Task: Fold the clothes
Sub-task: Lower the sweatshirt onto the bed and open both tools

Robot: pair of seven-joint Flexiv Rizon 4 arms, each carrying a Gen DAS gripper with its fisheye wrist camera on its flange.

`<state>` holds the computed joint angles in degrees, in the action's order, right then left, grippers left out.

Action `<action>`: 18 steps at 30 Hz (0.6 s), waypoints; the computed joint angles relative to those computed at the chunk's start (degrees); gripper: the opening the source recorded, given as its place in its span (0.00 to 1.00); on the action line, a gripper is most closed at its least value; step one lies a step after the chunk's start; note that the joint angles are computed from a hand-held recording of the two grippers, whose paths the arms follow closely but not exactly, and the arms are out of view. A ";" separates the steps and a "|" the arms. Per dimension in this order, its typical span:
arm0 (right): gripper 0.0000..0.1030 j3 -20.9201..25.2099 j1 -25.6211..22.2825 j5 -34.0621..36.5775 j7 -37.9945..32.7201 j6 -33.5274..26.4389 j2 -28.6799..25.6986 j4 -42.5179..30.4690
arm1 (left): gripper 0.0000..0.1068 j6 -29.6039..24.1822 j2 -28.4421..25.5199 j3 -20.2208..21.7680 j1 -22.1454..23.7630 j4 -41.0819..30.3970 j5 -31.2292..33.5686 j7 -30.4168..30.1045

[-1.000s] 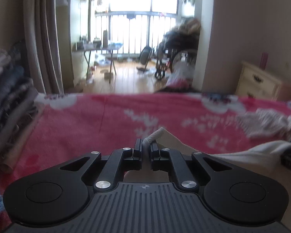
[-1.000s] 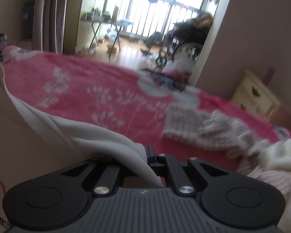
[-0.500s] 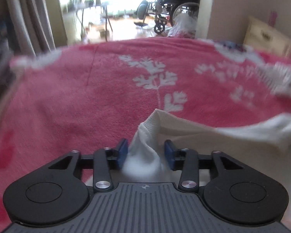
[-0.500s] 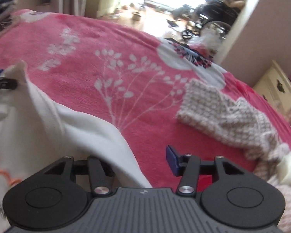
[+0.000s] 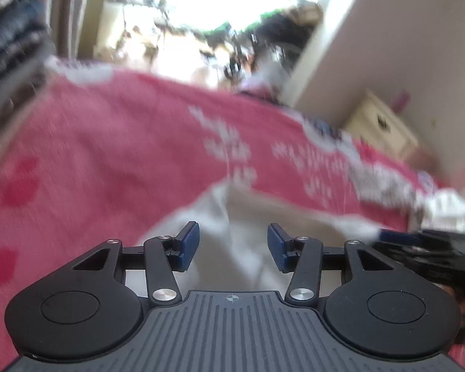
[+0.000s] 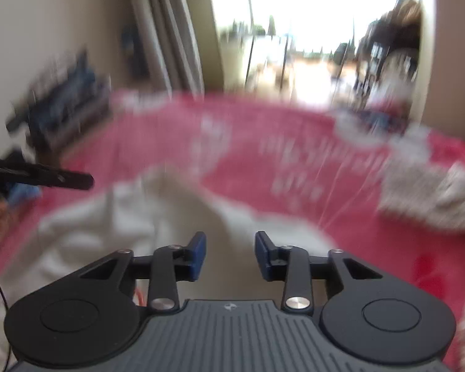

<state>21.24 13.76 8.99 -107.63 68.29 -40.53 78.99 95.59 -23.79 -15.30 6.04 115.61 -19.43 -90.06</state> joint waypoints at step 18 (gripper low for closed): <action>0.26 14.12 -14.43 28.76 23.62 -1.42 -6.72 -11.76 | 0.45 2.38 4.08 -12.15 12.09 7.44 -1.84 -3.70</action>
